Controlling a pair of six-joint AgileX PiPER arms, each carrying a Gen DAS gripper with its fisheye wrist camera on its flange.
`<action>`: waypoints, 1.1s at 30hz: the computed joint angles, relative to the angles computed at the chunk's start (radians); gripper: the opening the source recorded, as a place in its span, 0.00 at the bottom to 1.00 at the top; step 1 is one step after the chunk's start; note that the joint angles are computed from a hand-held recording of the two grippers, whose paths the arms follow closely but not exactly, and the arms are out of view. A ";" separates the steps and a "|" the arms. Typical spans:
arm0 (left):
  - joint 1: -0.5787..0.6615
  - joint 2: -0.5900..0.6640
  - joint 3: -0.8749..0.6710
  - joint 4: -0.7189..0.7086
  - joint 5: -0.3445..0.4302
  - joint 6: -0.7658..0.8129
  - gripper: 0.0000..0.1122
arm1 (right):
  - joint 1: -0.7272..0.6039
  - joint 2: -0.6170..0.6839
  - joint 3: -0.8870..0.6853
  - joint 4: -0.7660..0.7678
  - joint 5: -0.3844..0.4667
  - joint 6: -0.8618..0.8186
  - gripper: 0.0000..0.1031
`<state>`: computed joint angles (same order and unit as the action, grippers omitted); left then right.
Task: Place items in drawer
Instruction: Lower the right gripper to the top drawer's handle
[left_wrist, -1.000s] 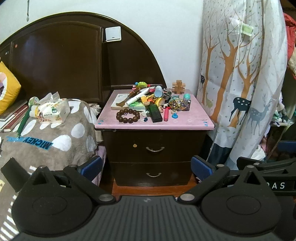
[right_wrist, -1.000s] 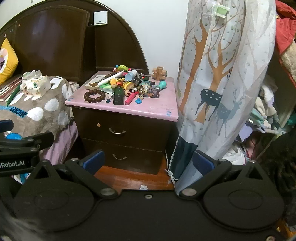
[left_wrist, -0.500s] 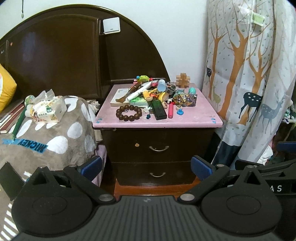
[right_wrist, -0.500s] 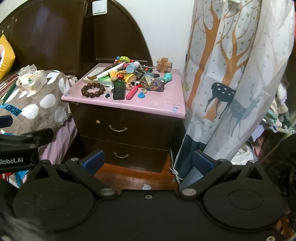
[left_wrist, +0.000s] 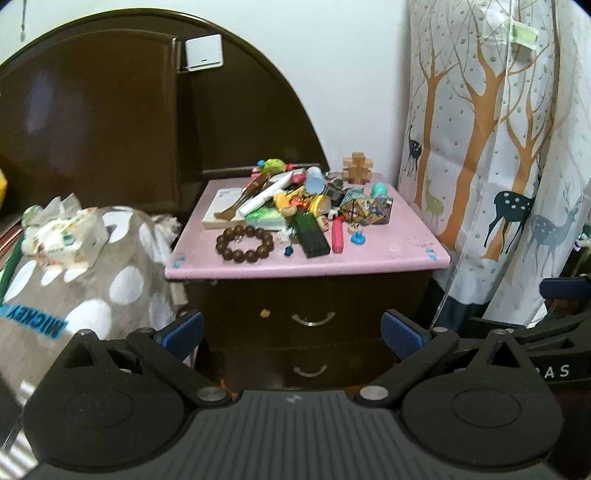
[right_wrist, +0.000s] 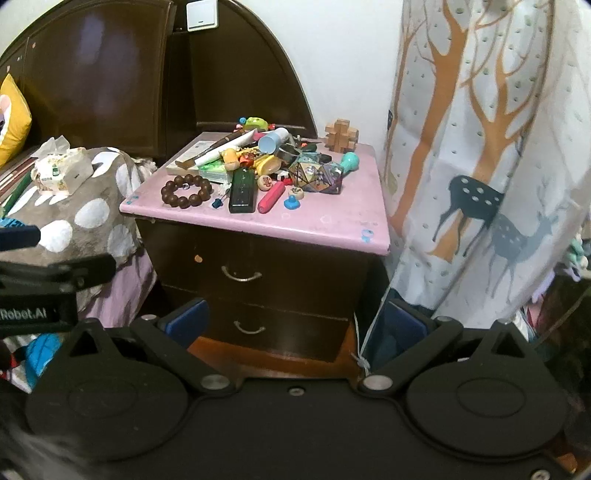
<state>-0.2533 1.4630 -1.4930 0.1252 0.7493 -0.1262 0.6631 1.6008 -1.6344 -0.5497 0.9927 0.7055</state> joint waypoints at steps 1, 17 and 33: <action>0.012 0.017 -0.011 -0.023 -0.009 0.024 0.92 | -0.011 0.010 -0.001 0.006 -0.019 -0.009 0.99; 0.172 0.337 -0.286 -0.330 -0.038 0.273 0.91 | -0.147 0.255 -0.110 0.143 -0.288 -0.254 0.99; 0.248 0.591 -0.513 -0.612 -0.108 0.588 0.91 | -0.196 0.620 -0.423 0.392 -0.277 -0.676 0.12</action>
<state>-0.0053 2.0544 -2.0060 -0.4872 0.6409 0.4614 0.4674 2.2203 -2.0577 -0.1578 0.7155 0.0295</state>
